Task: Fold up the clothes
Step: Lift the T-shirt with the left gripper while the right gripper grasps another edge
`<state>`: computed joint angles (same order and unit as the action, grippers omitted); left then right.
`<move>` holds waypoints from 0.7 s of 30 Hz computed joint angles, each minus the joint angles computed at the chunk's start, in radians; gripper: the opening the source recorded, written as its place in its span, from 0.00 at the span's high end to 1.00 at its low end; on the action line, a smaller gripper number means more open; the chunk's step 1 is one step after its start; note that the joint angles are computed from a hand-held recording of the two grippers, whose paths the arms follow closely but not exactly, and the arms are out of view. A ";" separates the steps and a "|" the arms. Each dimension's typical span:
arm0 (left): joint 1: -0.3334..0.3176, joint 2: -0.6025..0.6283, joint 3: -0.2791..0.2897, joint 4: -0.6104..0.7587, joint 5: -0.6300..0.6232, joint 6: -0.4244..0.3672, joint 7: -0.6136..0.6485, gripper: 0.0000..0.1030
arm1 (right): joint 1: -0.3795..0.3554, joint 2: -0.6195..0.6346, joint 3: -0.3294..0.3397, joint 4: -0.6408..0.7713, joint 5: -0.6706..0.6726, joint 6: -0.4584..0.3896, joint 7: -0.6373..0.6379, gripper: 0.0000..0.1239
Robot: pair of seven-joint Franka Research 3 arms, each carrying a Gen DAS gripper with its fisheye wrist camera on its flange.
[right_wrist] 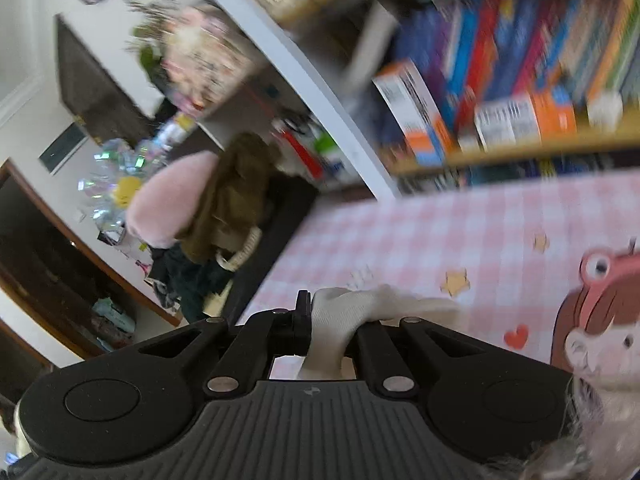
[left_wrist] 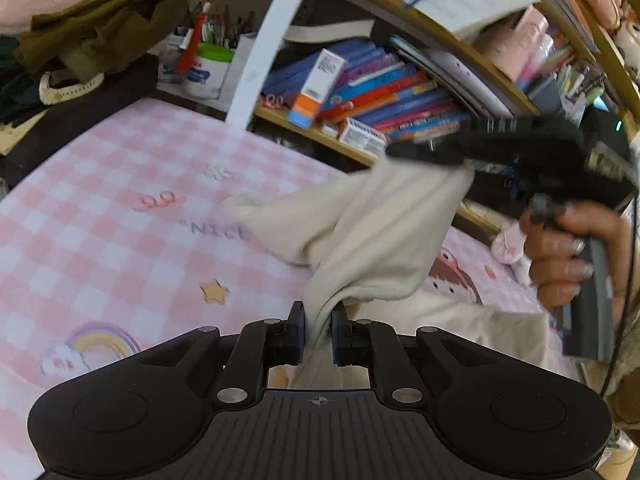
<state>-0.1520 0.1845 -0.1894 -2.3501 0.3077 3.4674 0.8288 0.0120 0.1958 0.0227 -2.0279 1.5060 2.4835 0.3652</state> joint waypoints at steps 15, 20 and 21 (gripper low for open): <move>0.296 0.001 -0.198 -0.015 0.222 -0.096 -0.314 0.59 | 0.019 -0.042 -0.039 -0.239 -0.053 0.452 -0.546 0.48; 0.220 -0.101 -0.155 -0.142 0.191 -0.067 -0.415 0.34 | -0.010 0.045 -0.034 -0.270 -0.215 0.645 -0.625 0.48; 0.187 -0.120 -0.143 -0.162 0.169 -0.087 -0.419 0.34 | -0.011 0.060 -0.048 -0.274 -0.272 0.655 -0.585 0.48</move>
<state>0.0348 0.0641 -0.3325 -2.5119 0.4765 3.3801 0.4098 0.0014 0.2562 -0.0248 -2.3019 1.2343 3.1386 -0.2202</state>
